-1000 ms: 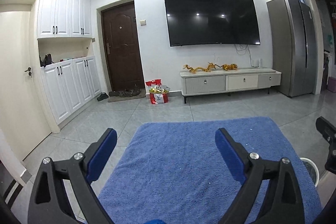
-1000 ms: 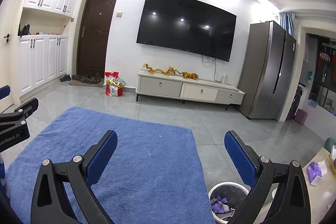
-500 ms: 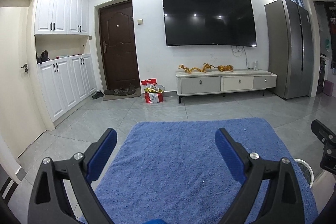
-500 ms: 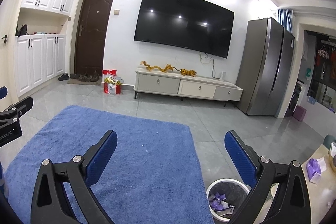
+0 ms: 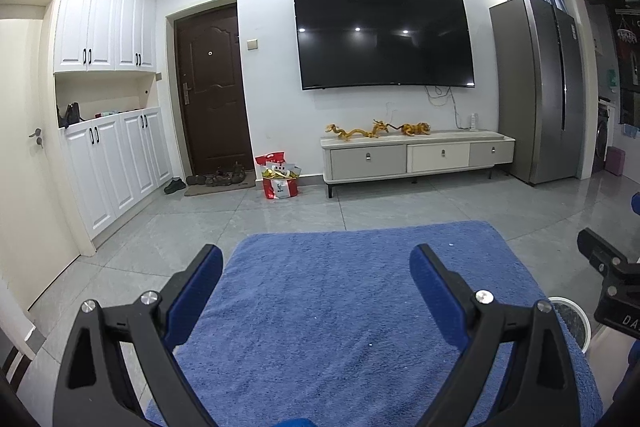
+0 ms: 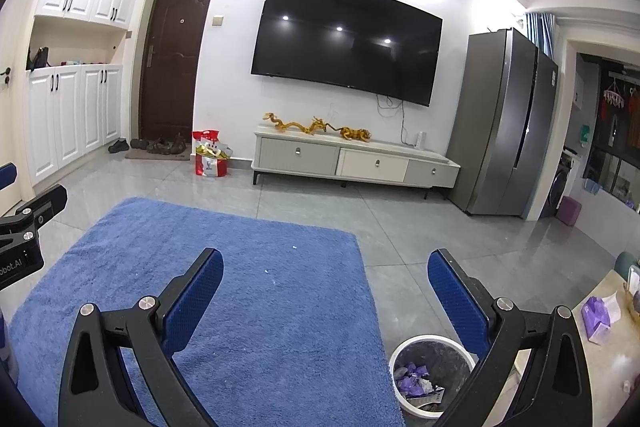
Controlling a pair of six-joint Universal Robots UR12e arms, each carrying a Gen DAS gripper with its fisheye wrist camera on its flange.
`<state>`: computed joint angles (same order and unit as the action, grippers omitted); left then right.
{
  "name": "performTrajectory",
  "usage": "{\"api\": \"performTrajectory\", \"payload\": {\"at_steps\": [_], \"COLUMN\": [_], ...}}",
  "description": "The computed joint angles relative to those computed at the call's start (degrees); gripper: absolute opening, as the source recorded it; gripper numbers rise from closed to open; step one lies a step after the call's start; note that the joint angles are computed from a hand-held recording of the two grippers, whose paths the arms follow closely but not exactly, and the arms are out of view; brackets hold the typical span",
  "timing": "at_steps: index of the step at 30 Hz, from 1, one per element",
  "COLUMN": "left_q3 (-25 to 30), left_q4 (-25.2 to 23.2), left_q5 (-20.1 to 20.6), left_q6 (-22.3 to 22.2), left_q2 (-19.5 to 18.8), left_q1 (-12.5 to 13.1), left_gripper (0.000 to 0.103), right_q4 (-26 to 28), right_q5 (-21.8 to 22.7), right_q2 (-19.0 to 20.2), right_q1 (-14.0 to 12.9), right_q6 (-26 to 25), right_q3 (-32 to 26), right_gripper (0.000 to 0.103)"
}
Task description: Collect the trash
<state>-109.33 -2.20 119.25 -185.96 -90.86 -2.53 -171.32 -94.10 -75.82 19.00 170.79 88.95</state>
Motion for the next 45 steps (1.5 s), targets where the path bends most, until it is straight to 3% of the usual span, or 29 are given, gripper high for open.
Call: {"api": "performTrajectory", "payload": {"at_steps": [19, 45], "left_q3": [-0.4, -1.7], "left_q4": [0.4, -3.6], "left_q5": [-1.4, -0.7], "left_q6": [0.5, -1.7], "left_q2": [0.3, 1.1], "left_q1": [0.2, 1.3], "left_gripper": [0.095, 0.095], "right_q4": [1.3, 1.7], "right_q5": [0.4, 2.3], "right_q2": [0.2, -0.2], "right_q1": [0.2, -0.4], "right_q6": [-0.3, 1.9], "right_q3": [-0.2, 1.7], "right_gripper": [0.101, 0.101]}}
